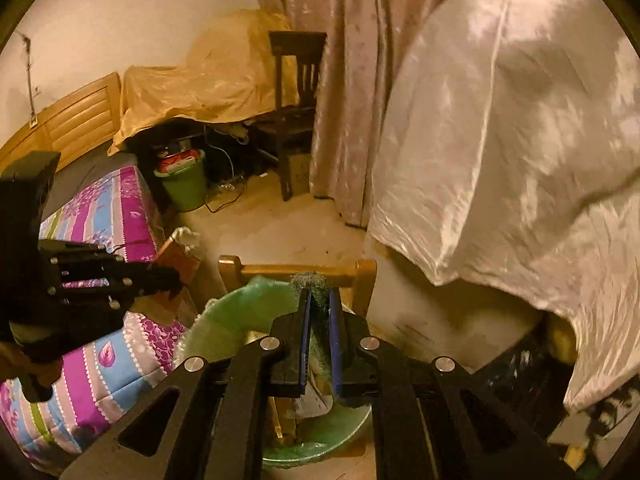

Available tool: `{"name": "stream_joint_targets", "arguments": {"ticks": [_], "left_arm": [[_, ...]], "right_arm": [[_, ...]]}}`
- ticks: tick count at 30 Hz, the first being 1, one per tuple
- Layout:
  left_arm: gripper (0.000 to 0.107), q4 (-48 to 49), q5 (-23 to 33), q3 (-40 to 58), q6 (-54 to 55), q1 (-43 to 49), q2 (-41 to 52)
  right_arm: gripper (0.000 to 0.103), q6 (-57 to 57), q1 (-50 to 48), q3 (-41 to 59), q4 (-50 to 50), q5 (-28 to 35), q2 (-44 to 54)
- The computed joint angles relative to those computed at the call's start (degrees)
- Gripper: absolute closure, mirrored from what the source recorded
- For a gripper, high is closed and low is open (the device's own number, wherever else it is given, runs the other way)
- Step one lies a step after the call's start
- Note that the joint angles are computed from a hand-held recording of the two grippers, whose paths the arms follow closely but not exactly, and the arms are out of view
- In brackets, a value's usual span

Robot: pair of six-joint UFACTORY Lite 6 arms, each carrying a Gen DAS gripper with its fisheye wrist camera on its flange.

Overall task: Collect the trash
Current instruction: 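Carry the orange-white packet and green scrubber with both tools over the green bin, then open both tools to drop the packet and scrubber into the bin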

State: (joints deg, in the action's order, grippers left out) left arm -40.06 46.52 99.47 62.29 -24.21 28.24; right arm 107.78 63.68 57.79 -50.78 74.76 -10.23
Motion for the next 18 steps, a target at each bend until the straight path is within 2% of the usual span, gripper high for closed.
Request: {"name": "stream_joint_targets", "arguments": {"ticks": [7, 18], "left_arm": [[0.099, 2.0, -4.8, -4.4, 0.8, -2.6, -0.7], [0.099, 2.4, -5.4, -4.0, 0.6, -3.9, 0.3]], "right_arm": [[0.093, 2.3, -2.1, -4.1, -0.4, -6.1, 0.1], [0.093, 2.8, -3.5, -4.5, -1.1, -8.5, 0.5]]}}
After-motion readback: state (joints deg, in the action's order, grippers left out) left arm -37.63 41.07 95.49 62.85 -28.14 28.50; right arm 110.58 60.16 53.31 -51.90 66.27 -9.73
